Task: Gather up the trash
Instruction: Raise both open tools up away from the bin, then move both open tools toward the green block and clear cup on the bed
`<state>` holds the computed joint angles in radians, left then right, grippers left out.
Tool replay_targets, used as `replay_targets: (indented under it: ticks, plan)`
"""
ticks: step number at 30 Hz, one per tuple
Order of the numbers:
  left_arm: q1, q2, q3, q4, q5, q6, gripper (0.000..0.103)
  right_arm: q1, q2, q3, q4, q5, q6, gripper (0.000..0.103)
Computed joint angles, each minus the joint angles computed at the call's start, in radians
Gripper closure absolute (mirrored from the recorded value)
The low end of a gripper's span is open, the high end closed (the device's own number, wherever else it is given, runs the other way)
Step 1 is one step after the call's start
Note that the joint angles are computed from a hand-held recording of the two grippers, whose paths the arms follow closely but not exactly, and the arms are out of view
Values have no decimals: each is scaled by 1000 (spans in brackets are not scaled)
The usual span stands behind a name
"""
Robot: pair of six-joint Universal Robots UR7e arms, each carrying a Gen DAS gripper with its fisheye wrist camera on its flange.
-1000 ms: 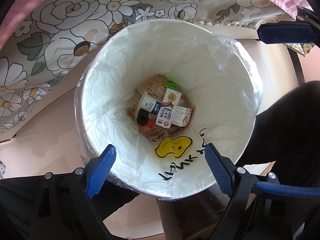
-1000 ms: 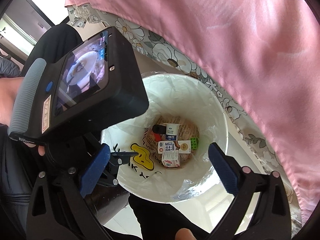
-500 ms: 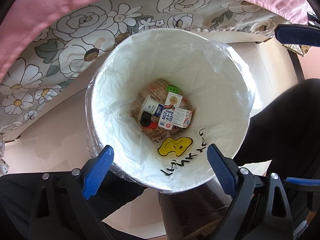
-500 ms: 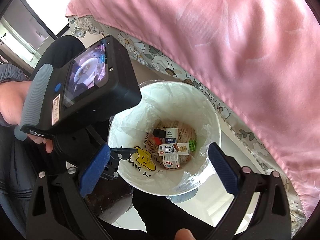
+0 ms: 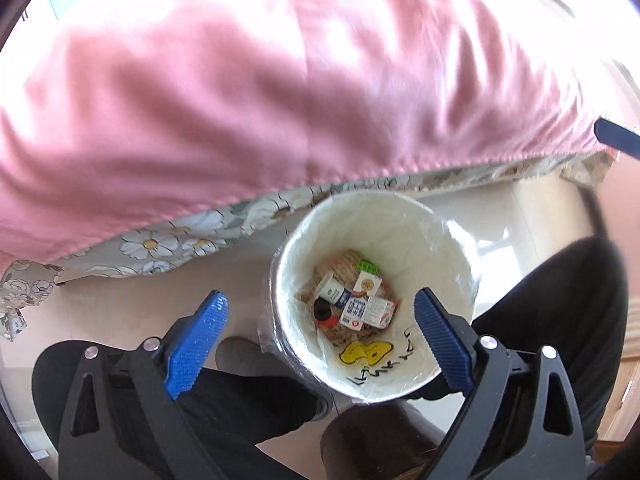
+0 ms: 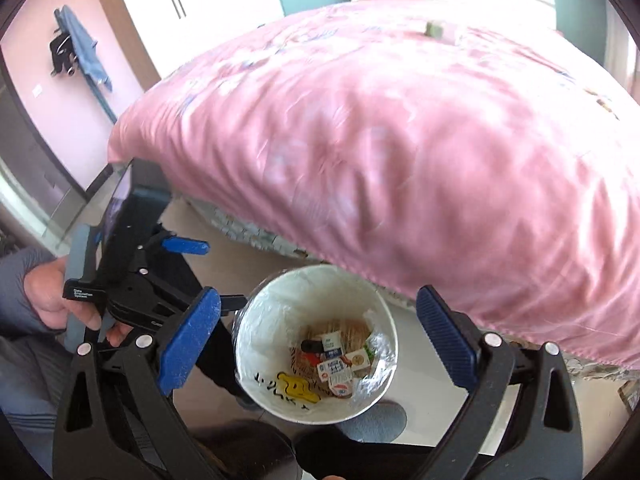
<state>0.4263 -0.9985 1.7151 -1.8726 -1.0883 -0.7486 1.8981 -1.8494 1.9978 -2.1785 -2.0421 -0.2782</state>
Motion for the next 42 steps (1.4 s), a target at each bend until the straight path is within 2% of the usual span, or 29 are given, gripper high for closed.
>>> replay_targets:
  ticks: [2,6,10,14,19,20,22,27,32,35,40,42]
  plan:
    - [-4,-7,-24,3,48,-5,7,7,-5,5,-67,-31,6,7]
    - [1,-8,-72,-30,122,8,7,-1,2,-3,-129,-53,7,7]
    - [13,10,-129,-46,197,82,7,-14,1,-3,-184,-51,-87,7]
    - [30,48,-211,-43,281,166,7,-27,13,-42,-152,-31,-175,7]
    - [63,121,-339,-63,352,269,7,-55,56,-150,-46,13,-198,7]
    - [71,142,-369,-74,363,291,7,-54,72,-172,-39,4,-214,7]
    - [86,177,-421,-94,372,329,7,-54,110,-217,-34,-21,-237,7]
    - [120,280,-563,-136,409,446,7,-96,200,-371,70,57,-297,7]
    - [165,404,-764,-120,411,511,7,-105,287,-469,46,-1,-300,7]
    - [190,494,-911,-95,429,548,7,-109,326,-518,45,-26,-268,7]
    - [233,651,-1196,-30,360,670,7,-123,373,-568,19,-29,-306,7]
    - [243,740,-1364,59,350,717,7,-131,394,-598,35,-29,-318,7]
